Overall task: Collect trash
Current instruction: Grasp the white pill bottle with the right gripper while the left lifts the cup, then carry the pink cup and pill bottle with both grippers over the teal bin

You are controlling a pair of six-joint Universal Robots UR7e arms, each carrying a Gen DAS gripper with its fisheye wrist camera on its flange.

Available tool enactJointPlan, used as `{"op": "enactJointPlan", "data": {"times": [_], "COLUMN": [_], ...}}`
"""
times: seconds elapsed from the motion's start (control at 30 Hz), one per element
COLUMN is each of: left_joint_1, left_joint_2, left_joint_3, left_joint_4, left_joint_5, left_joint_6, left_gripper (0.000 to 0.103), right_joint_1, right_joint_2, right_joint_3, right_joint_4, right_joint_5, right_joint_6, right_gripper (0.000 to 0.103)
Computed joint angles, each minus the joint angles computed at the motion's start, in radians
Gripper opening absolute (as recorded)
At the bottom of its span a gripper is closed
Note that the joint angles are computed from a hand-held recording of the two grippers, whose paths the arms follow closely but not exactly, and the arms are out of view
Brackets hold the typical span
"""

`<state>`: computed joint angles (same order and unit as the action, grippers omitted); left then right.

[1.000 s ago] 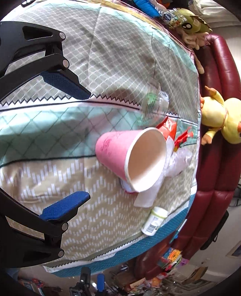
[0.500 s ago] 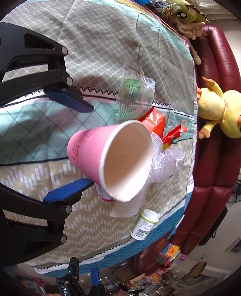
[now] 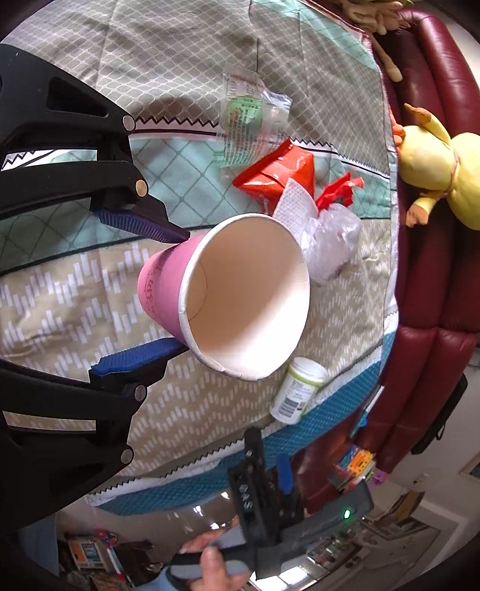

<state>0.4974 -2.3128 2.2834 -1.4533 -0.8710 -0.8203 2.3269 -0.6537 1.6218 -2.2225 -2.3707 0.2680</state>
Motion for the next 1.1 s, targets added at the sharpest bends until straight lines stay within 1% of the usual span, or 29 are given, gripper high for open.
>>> {"op": "enactJointPlan", "data": {"times": [0.03,0.1,0.2,0.27,0.3,0.33,0.4,0.43,0.5,0.53,0.57,0.6,0.63,0.67,0.7,0.77,0.8,0.9,1.0,1.1], "left_joint_1": [-0.013,-0.007,0.063,0.126,0.159,0.183,0.212,0.224,0.246,0.252,0.251,0.249,0.249,0.253,0.261,0.266,0.269,0.275,0.24,0.199], "left_joint_2": [0.005,0.034,0.125,0.197,0.233,0.262,0.306,0.326,0.357,0.37,0.379,0.387,0.396,0.404,0.409,0.426,0.433,0.457,0.454,0.431], "left_joint_3": [-0.007,-0.015,-0.021,-0.026,-0.03,-0.034,-0.039,-0.041,-0.044,-0.044,-0.043,-0.043,-0.043,-0.044,-0.045,-0.048,-0.048,-0.044,-0.028,-0.016], "left_joint_4": [-0.006,-0.067,-0.211,-0.309,-0.365,-0.412,-0.469,-0.494,-0.528,-0.534,-0.529,-0.517,-0.499,-0.488,-0.482,-0.467,-0.467,-0.485,-0.467,-0.439], "left_joint_5": [-0.001,-0.005,0.0,0.002,-0.009,-0.023,-0.033,-0.036,-0.046,-0.045,-0.038,-0.029,-0.023,-0.028,-0.039,-0.033,-0.03,-0.025,0.005,-0.003], "left_joint_6": [0.003,0.044,0.151,0.22,0.256,0.285,0.318,0.33,0.348,0.351,0.349,0.346,0.34,0.338,0.338,0.329,0.327,0.324,0.289,0.245], "left_gripper": [0.054,0.054,0.055,0.055,0.055,0.054,0.054,0.054,0.054,0.054,0.054,0.054,0.055,0.057,0.059,0.061,0.061,0.06,0.059,0.059], "right_joint_1": [-0.005,-0.02,-0.044,-0.056,-0.061,-0.067,-0.08,-0.085,-0.103,-0.111,-0.118,-0.124,-0.128,-0.13,-0.133,-0.132,-0.131,-0.13,-0.125,-0.119], "right_joint_2": [0.007,0.018,0.044,0.068,0.081,0.092,0.111,0.116,0.124,0.128,0.13,0.131,0.127,0.12,0.112,0.09,0.078,0.024,-0.031,-0.091], "right_joint_3": [-0.014,-0.034,-0.064,-0.088,-0.103,-0.111,-0.128,-0.132,-0.142,-0.145,-0.148,-0.148,-0.142,-0.13,-0.124,-0.096,-0.078,-0.007,0.07,0.152], "right_joint_4": [0.0,-0.006,0.003,0.001,0.013,0.002,-0.014,-0.017,-0.018,-0.015,-0.012,-0.005,-0.011,-0.03,-0.021,-0.018,-0.02,-0.042,-0.071,-0.121], "right_joint_5": [-0.01,-0.025,-0.054,-0.069,-0.071,-0.069,-0.072,-0.07,-0.04,-0.028,-0.019,-0.005,0.005,0.017,0.032,0.05,0.052,0.09,0.107,0.132], "right_joint_6": [-0.021,-0.073,-0.146,-0.202,-0.219,-0.248,-0.292,-0.3,-0.313,-0.315,-0.315,-0.31,-0.307,-0.308,-0.295,-0.27,-0.254,-0.19,-0.129,-0.076], "right_gripper": [0.085,0.085,0.085,0.085,0.085,0.085,0.085,0.083,0.071,0.068,0.059,0.056,0.056,0.054,0.053,0.053,0.053,0.052,0.051,0.05]}}
